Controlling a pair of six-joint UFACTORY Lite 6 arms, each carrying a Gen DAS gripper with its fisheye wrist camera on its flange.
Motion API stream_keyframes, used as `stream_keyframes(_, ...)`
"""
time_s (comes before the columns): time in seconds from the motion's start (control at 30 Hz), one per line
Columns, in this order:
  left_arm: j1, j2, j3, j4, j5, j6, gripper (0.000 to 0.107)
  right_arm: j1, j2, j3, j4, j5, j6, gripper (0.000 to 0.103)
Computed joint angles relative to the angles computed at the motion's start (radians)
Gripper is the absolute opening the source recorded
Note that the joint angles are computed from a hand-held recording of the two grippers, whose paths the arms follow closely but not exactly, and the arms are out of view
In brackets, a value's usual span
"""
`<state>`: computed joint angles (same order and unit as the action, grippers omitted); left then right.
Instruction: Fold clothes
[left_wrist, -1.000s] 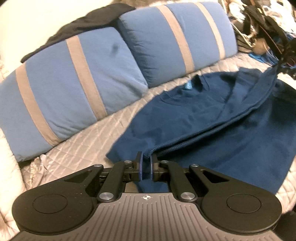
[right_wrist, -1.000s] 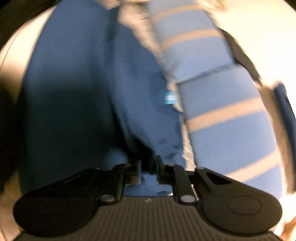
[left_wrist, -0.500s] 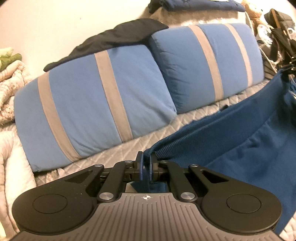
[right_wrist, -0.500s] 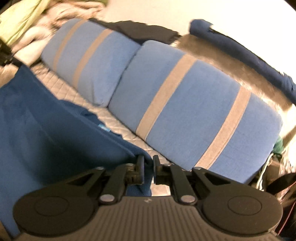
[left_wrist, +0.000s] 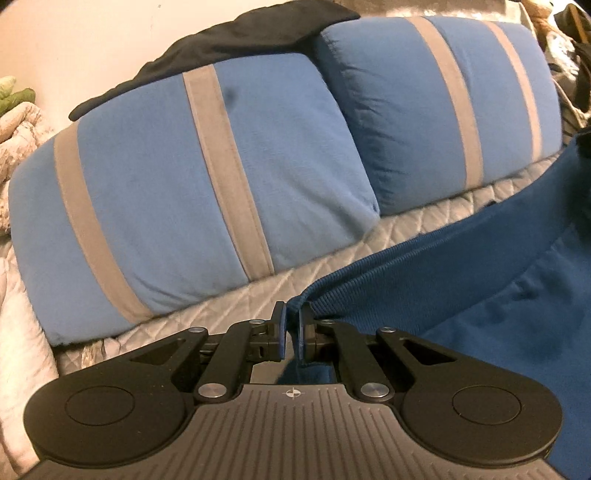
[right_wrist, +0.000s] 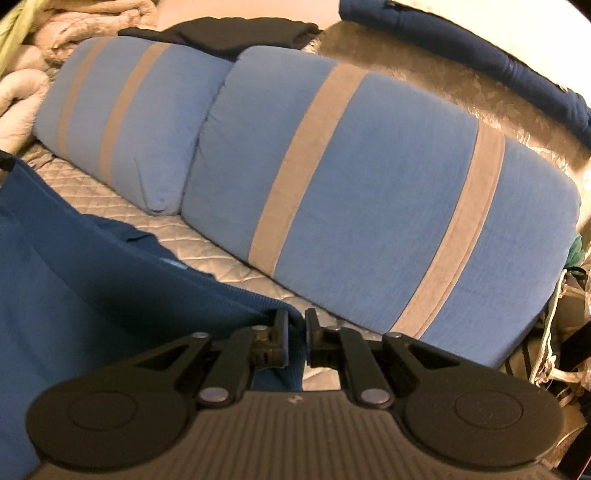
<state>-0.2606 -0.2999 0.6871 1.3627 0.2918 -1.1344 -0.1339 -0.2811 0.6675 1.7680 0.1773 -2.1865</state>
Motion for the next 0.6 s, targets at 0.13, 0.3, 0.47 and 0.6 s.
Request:
stream_keyframes(0.13,0.033,0.120,0.074,0.181,-0.023,-0.188,0.007,0.003,0.105,0.083,0.255,-0.001,-0.235,0.008)
stream_keyframes(0.3,0.044,0.270,0.096,0.477,-0.010,-0.520,0.007,0.016,0.262,0.141,0.613,0.021,-0.563,0.008)
stream_keyframes(0.47,0.069,0.368,0.146,0.623,-0.003,-0.685,0.007,0.026,0.391,0.189,0.858,0.054,-0.785,0.008)
stream_keyframes(0.6,0.043,0.449,0.216,0.530,0.129,-0.626,0.003,0.036,0.463,0.254,0.933,0.058,-0.840,0.008)
